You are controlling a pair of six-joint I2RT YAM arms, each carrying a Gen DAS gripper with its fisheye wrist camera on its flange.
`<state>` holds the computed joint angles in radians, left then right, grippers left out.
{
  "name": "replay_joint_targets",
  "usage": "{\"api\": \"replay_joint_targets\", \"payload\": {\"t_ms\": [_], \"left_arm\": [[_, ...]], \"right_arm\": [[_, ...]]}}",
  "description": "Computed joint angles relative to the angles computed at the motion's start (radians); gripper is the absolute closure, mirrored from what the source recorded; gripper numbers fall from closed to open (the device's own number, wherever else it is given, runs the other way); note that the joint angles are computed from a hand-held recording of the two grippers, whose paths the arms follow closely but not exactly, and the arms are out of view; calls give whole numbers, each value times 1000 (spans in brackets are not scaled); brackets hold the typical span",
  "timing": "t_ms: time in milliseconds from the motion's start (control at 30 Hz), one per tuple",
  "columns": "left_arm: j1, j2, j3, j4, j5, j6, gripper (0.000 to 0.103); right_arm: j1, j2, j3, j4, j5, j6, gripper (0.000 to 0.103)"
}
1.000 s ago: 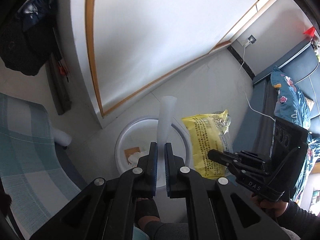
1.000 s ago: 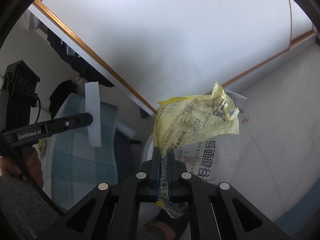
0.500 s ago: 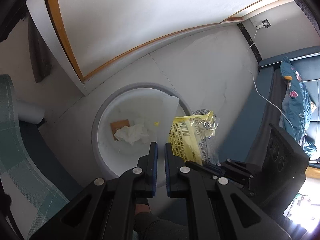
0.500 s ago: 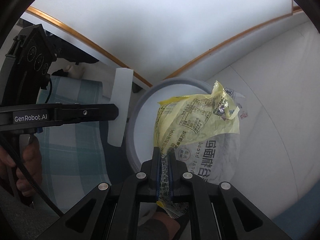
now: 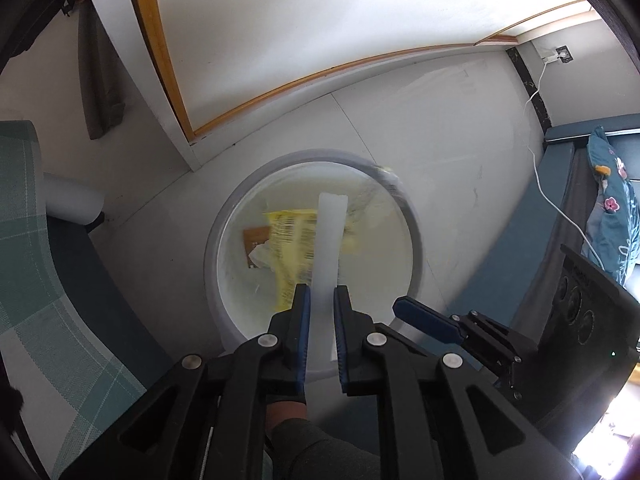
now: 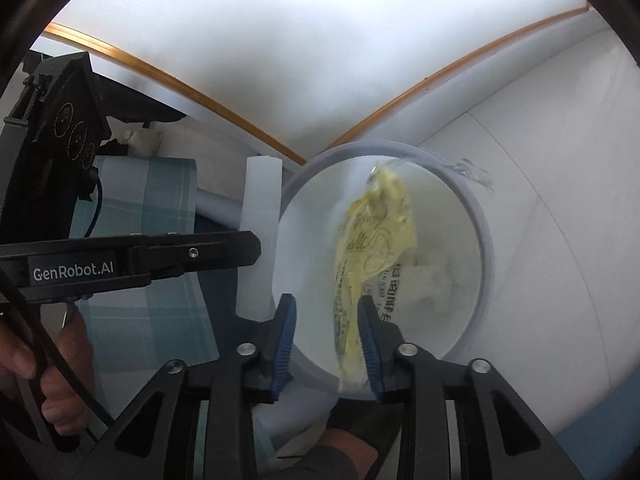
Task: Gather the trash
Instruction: 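Open both tools to drop the bag and foam tube into the bin, then move both open tools back over the table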
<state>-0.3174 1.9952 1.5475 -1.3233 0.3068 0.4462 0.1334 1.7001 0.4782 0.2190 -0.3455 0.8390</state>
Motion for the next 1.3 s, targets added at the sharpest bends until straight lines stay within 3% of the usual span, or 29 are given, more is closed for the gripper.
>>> {"api": "replay_joint_targets", "payload": {"t_ms": [133, 267, 300, 567, 633, 733, 833, 900, 1000, 1233, 1300], "left_arm": [[-11, 0, 3, -6, -16, -1, 90], [-4, -25, -18, 7, -20, 12, 57], [0, -32, -22, 14, -23, 16, 53], [45, -160, -57, 48, -42, 80, 52], [73, -212, -57, 53, -43, 86, 51], [129, -267, -39, 49, -31, 85, 41], [216, -305, 26, -3, 9, 91, 40], [270, -325, 67, -32, 40, 98, 40], [354, -347, 129, -76, 97, 125, 37], [587, -400, 241, -166, 251, 201, 31], [650, -396, 296, -191, 291, 213, 23]], "right_arm": [[-5, -10, -8, -7, -1, 14, 63], [-16, -74, -41, -38, 11, 20, 63], [-16, -89, -49, -43, 14, 26, 62], [-46, -298, -103, -162, 53, 45, 61], [-51, -373, -96, -229, 80, 42, 61], [-58, -517, -71, -370, 123, 41, 59], [-61, -647, -27, -507, 160, 33, 58], [-48, -737, 13, -604, 199, 23, 58], [1, -863, 80, -741, 298, 21, 50], [179, -923, 272, -912, 495, 39, 50], [273, -912, 349, -953, 594, 65, 50]]}}
